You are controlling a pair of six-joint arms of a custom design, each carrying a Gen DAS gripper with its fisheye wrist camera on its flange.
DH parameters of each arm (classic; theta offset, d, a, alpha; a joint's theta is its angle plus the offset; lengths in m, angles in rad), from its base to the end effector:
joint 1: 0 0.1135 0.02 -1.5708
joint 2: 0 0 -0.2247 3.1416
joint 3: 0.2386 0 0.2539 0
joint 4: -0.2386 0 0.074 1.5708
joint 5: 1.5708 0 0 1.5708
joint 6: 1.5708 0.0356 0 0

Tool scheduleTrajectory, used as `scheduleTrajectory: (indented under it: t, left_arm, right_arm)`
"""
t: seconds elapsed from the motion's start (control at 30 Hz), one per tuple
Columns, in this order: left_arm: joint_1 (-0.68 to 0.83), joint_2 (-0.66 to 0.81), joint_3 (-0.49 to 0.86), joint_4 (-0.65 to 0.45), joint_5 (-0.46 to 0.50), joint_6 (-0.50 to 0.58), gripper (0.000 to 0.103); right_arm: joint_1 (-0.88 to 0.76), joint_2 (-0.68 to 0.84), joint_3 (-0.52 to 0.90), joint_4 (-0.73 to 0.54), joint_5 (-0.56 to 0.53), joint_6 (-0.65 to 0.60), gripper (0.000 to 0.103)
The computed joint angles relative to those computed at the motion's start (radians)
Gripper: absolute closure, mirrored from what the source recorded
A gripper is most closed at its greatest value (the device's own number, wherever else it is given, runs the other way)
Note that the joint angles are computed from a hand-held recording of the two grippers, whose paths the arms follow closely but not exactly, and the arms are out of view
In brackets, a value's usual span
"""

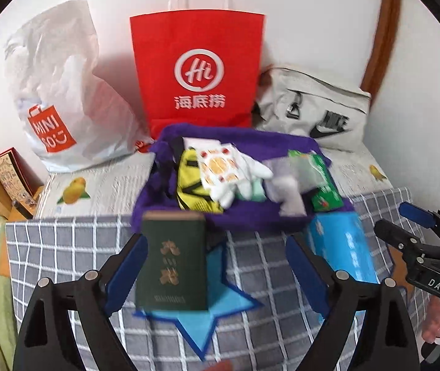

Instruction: Organize soft objects

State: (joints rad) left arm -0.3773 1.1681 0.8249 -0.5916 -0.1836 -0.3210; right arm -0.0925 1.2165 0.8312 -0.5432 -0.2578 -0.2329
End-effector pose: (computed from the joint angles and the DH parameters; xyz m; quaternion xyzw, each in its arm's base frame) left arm 0.2341 -0.0858 0.2060 -0.0020 0.9463 -0.0247 0.3224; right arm 0.2579 -0.0148 0.2003 -0.1065 0.9358 0.0697 0.3287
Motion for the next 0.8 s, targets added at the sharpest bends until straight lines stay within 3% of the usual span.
scheduleTrajectory:
  t: [0.3, 0.53, 0.8]
  left_arm:
    - [-0.261, -0.248, -0.136, -0.151, -0.165, -0.188, 0.008]
    - [-0.503, -0.407, -0.191, -0.319, -0.317, -0.414, 0.007]
    - [-0.721, -0.458, -0.185, -0.480, -0.441, -0.658, 0.007]
  right_arm:
    - [-0.070, -0.366, -0.198, -0.135, -0.028, -0.043, 0.011]
    - [-0.157, -0.619, -0.280, -0.288, -0.087, -0.113, 0.008]
    - [-0.253, -0.825, -0.311, -0.464, -0.164, -0.204, 0.005]
